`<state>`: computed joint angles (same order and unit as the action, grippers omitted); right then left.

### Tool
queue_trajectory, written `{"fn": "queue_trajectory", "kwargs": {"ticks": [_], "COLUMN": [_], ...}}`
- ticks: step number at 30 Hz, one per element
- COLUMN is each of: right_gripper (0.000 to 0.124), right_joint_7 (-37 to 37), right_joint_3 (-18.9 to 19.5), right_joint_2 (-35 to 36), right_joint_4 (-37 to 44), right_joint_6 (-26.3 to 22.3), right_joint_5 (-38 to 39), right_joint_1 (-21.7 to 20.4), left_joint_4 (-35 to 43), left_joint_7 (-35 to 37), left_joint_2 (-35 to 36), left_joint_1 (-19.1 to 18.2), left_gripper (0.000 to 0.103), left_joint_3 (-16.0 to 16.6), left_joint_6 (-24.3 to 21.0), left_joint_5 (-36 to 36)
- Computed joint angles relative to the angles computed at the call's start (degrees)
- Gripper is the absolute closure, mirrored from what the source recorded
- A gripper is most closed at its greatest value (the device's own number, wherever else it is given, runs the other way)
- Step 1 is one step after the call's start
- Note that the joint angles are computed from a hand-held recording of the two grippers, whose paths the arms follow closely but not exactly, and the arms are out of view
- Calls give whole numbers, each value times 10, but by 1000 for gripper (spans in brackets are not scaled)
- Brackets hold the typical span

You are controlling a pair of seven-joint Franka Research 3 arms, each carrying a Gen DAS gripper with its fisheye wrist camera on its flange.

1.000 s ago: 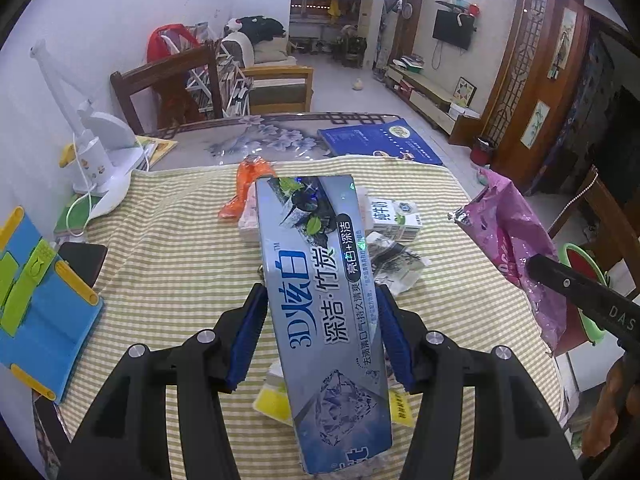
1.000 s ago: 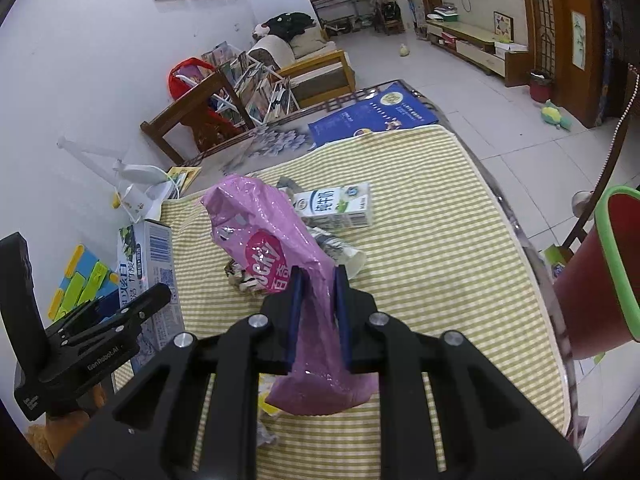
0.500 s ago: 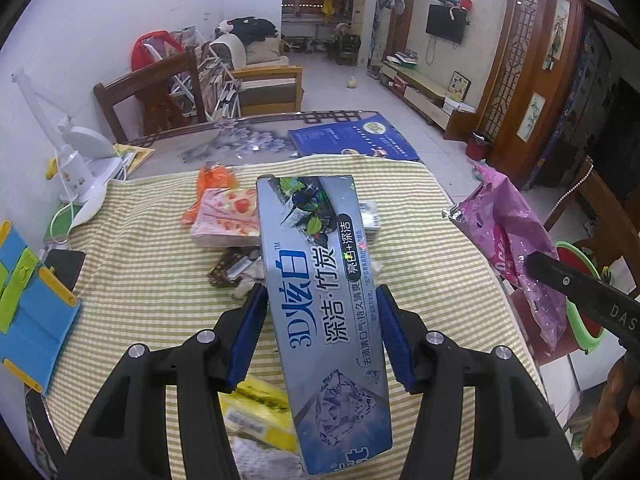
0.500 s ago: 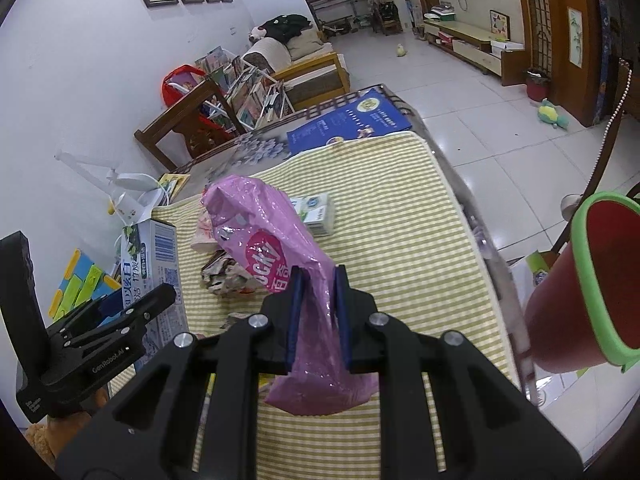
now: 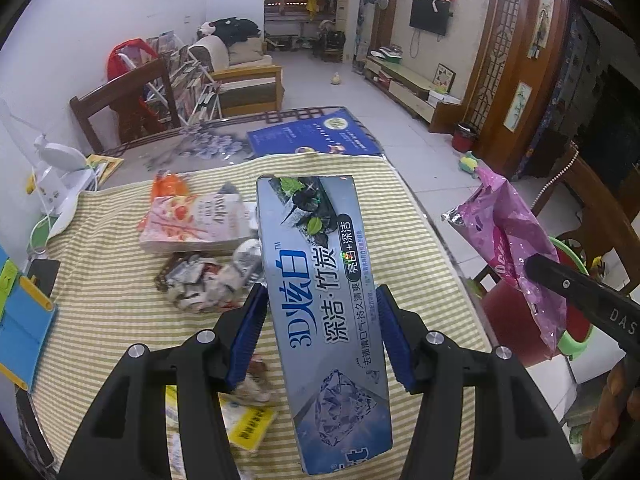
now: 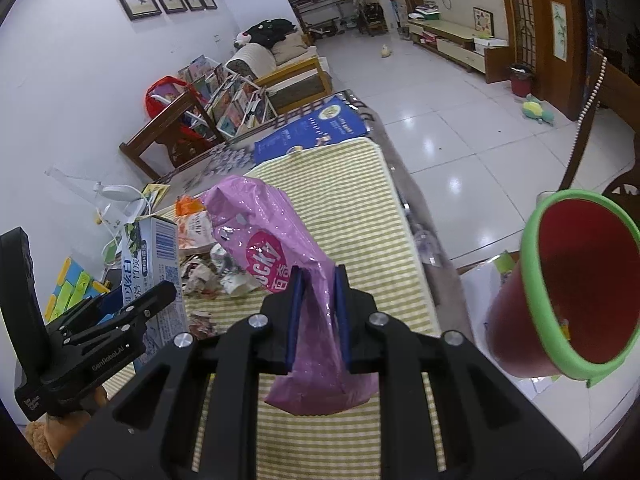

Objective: Collect trash
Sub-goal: 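Carry toothpaste box and pink wrapper to the red bin and release them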

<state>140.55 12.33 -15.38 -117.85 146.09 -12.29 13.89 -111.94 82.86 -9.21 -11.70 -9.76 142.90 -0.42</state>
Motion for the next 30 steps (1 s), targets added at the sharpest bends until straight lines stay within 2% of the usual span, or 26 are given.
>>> {"fn": "queue_trajectory", "kwargs": {"ticks": [11, 23, 30], "right_gripper": [107, 107, 107], "right_joint_7": [-15, -36, -40], "right_joint_3": [-9, -12, -20], "right_joint_2": [-103, -200, -256], "right_joint_4": [-95, -176, -220], "right_joint_6": [-3, -16, -32], "right_joint_5": [27, 63, 73], "right_joint_1": [-41, -99, -140], "left_joint_4": [32, 92, 153], "left_joint_7": [-44, -42, -26], "left_joint_2": [24, 71, 118], "left_joint_1": [-37, -81, -105], "left_gripper": [50, 50, 50], "left_joint_3": [-37, -64, -81], "left_joint_6": [-8, -21, -28], "left_joint_5": [27, 28, 18]}}
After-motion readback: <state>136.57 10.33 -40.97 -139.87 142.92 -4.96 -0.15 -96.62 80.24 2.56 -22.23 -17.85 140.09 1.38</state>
